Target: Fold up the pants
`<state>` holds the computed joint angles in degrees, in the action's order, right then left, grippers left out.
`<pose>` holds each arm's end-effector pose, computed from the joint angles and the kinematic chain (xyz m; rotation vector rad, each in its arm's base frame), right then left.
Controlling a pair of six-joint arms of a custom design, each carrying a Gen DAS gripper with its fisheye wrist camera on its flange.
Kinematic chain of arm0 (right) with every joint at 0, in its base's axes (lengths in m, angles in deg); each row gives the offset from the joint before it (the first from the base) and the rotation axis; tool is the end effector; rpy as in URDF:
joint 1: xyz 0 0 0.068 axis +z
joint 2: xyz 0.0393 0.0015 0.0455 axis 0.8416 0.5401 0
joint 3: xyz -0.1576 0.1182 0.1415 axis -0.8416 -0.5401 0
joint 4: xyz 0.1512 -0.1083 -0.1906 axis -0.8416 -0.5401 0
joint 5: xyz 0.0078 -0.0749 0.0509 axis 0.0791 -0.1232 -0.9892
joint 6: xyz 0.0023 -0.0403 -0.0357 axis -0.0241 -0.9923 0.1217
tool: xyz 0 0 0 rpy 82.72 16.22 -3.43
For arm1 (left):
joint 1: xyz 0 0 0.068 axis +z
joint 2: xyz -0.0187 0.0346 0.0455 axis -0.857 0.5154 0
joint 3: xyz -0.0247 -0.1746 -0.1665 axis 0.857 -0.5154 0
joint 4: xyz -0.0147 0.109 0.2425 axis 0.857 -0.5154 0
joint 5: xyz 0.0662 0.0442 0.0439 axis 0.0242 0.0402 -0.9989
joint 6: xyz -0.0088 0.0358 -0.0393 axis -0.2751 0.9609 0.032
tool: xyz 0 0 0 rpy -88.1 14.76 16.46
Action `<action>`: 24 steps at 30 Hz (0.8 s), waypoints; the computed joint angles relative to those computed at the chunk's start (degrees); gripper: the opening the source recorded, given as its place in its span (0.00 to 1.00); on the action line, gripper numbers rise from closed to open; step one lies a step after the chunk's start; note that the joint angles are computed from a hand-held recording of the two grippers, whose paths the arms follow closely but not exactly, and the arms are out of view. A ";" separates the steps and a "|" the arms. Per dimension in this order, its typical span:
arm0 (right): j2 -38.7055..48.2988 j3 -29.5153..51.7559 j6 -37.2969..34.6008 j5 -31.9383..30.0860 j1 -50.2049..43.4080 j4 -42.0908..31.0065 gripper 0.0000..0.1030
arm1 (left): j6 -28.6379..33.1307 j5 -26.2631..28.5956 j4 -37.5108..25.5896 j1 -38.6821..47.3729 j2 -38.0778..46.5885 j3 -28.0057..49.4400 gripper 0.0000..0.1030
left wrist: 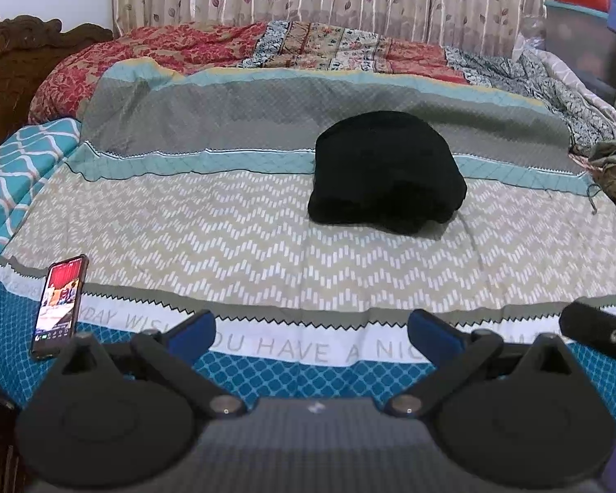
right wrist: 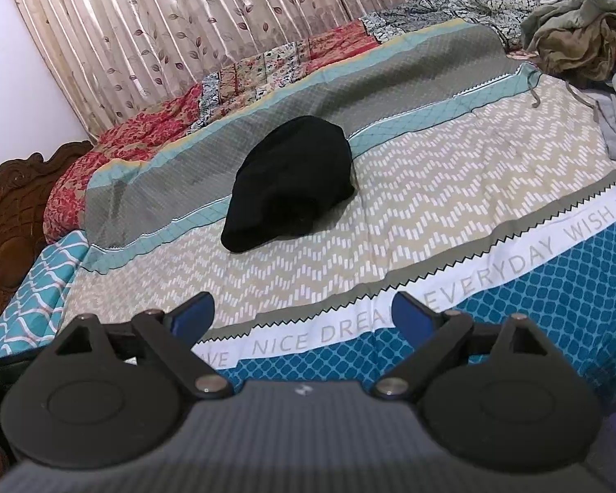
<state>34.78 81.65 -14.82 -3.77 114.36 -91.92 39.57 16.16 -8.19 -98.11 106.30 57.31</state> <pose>0.1730 0.2340 0.2684 0.2346 2.1540 0.5650 0.1710 -0.1159 0.3253 -0.0951 2.3443 0.0739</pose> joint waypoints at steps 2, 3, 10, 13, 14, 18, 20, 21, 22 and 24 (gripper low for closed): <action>0.44 0.59 0.10 0.78 0.17 -0.58 0.93 | -0.15 0.13 0.13 0.17 -0.12 -0.26 1.00; 0.81 1.15 0.16 1.16 0.27 -1.23 0.94 | -0.42 -0.21 -0.03 0.13 0.02 -0.20 1.00; 1.18 1.66 0.47 1.55 0.44 -1.85 0.94 | -1.43 -5.73 -1.13 -1.68 1.05 0.09 1.00; 1.11 1.64 0.63 1.20 0.21 -1.98 0.95 | -2.46 -7.05 -2.80 -1.97 2.32 1.06 1.00; 1.12 1.70 0.64 1.05 0.12 -2.13 0.95 | -2.35 -6.90 -2.95 -1.84 2.35 1.05 1.00; 1.47 2.11 1.11 0.59 0.14 -2.65 0.95 | -0.77 -3.98 -2.91 -0.48 1.18 0.34 1.00; 1.56 2.22 1.08 0.42 0.25 -2.76 0.95 | -0.71 -3.84 -3.13 -0.36 0.87 0.00 1.00; 1.56 2.26 1.08 0.37 0.32 -2.79 0.95 | -0.67 -3.61 -3.47 -0.21 0.94 -0.04 1.00; 1.48 2.24 1.10 0.27 0.34 -2.83 0.95 | -0.56 -3.02 -3.94 0.14 1.29 0.23 1.00; 1.67 2.52 1.40 0.12 0.42 -3.06 0.95 | -0.72 -1.92 -4.69 0.74 1.67 0.43 1.00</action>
